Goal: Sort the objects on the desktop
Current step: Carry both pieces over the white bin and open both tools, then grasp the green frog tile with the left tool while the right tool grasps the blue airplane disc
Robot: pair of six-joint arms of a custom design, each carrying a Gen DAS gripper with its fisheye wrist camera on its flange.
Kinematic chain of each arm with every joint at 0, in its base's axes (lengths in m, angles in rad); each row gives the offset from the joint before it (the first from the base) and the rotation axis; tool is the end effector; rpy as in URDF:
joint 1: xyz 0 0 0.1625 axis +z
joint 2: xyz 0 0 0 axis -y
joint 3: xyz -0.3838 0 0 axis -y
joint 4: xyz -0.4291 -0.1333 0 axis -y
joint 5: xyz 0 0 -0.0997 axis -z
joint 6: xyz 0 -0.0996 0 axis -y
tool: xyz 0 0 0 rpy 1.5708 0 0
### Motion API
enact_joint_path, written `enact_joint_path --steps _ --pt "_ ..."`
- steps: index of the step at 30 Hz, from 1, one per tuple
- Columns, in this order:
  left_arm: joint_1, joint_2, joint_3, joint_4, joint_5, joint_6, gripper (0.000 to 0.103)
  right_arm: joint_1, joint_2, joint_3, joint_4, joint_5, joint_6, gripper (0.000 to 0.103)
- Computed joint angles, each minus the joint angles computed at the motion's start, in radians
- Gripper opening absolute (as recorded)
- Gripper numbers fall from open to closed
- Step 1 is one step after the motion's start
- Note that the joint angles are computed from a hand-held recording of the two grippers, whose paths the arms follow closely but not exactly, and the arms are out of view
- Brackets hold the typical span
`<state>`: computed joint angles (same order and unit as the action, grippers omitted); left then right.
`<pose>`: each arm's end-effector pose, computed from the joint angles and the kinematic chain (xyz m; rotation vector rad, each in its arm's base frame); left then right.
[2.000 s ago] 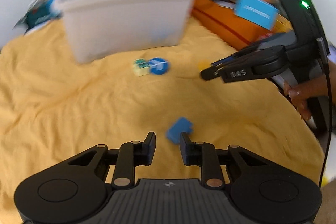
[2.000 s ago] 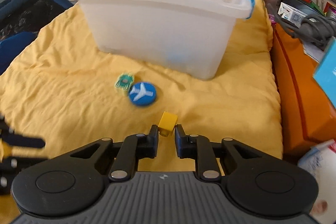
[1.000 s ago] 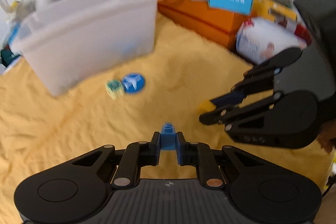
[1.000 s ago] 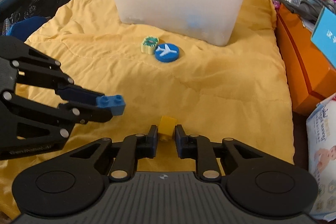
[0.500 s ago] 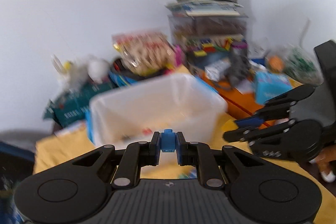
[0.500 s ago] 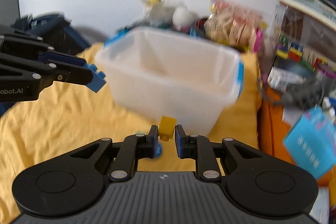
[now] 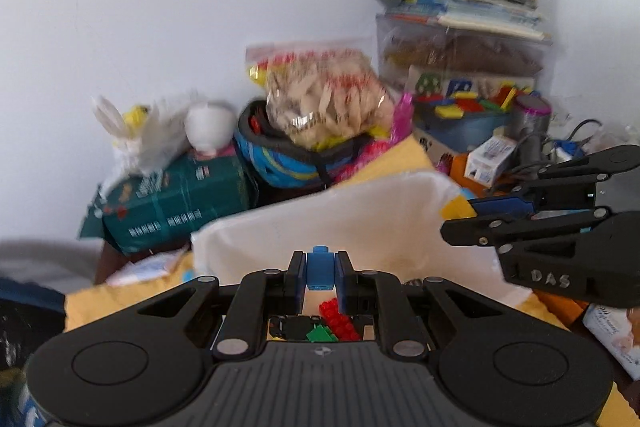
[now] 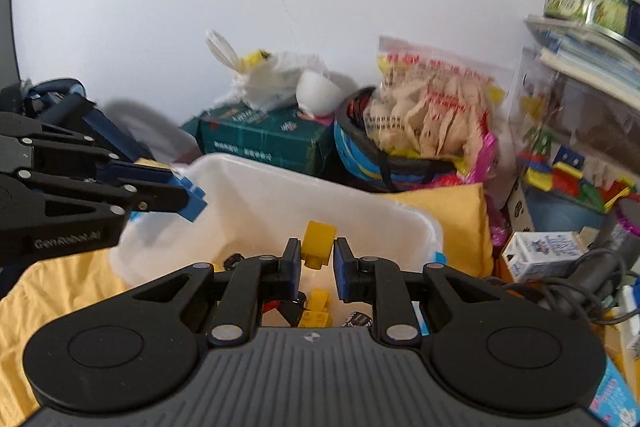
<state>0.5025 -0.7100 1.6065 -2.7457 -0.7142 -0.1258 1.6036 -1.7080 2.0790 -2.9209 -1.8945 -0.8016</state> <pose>-0.4891 -0.5068 0.0422 0.9642 2.2346 -0.9048 0.1174 -0.4778 0.4172 0.7508 -2.1889 0.9975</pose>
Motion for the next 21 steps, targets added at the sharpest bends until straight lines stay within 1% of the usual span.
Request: enact_joint_path --steps 3,5,6,8,9,10,11,12,14,15,16,17,18,19,21 --pt "0.023 0.040 -0.032 0.037 0.007 -0.026 0.017 -0.006 0.055 -0.025 -0.006 -0.037 0.012 0.020" --pt "0.037 0.058 -0.045 0.071 0.011 -0.049 0.018 -0.020 0.078 -0.045 0.025 -0.040 0.053 0.020" --pt "0.044 0.058 -0.047 0.089 -0.002 -0.067 0.019 -0.024 0.093 -0.054 0.030 -0.049 0.068 0.021" --pt "0.054 0.054 -0.050 0.122 -0.020 -0.128 0.029 -0.023 0.121 -0.064 0.020 -0.088 0.075 0.032" --pt "0.054 0.046 -0.042 0.123 -0.024 -0.159 0.030 -0.023 0.124 -0.063 0.019 -0.094 0.074 0.038" --pt "0.051 0.034 -0.030 0.114 -0.035 -0.176 0.035 -0.022 0.127 -0.064 0.018 -0.100 0.074 0.038" --pt "0.047 0.023 -0.016 0.099 -0.042 -0.187 0.036 -0.020 0.127 -0.065 0.021 -0.102 0.071 0.038" --pt "0.040 0.010 0.001 0.077 -0.045 -0.191 0.037 -0.019 0.125 -0.064 0.023 -0.101 0.066 0.038" --pt "0.019 -0.023 0.048 0.025 -0.049 -0.186 0.044 -0.014 0.117 -0.059 0.019 -0.100 0.054 0.039" --pt "0.002 -0.050 0.087 -0.007 -0.046 -0.186 0.046 -0.010 0.113 -0.059 0.016 -0.101 0.049 0.040" --pt "-0.010 -0.067 0.117 -0.043 -0.042 -0.186 0.050 -0.007 0.102 -0.053 0.015 -0.097 0.044 0.042" --pt "-0.031 -0.097 0.171 -0.093 -0.039 -0.199 0.060 -0.007 0.091 -0.047 0.009 -0.089 0.039 0.043" --pt "-0.043 -0.115 0.203 -0.120 -0.044 -0.207 0.064 -0.006 0.069 -0.031 -0.004 -0.080 0.032 0.046" --pt "-0.058 -0.137 0.244 -0.139 -0.046 -0.216 0.065 -0.008 0.046 -0.016 -0.007 -0.063 0.027 0.047" --pt "-0.084 -0.166 0.308 -0.118 -0.043 -0.249 0.065 -0.016 -0.001 0.013 0.002 -0.028 0.022 0.047"
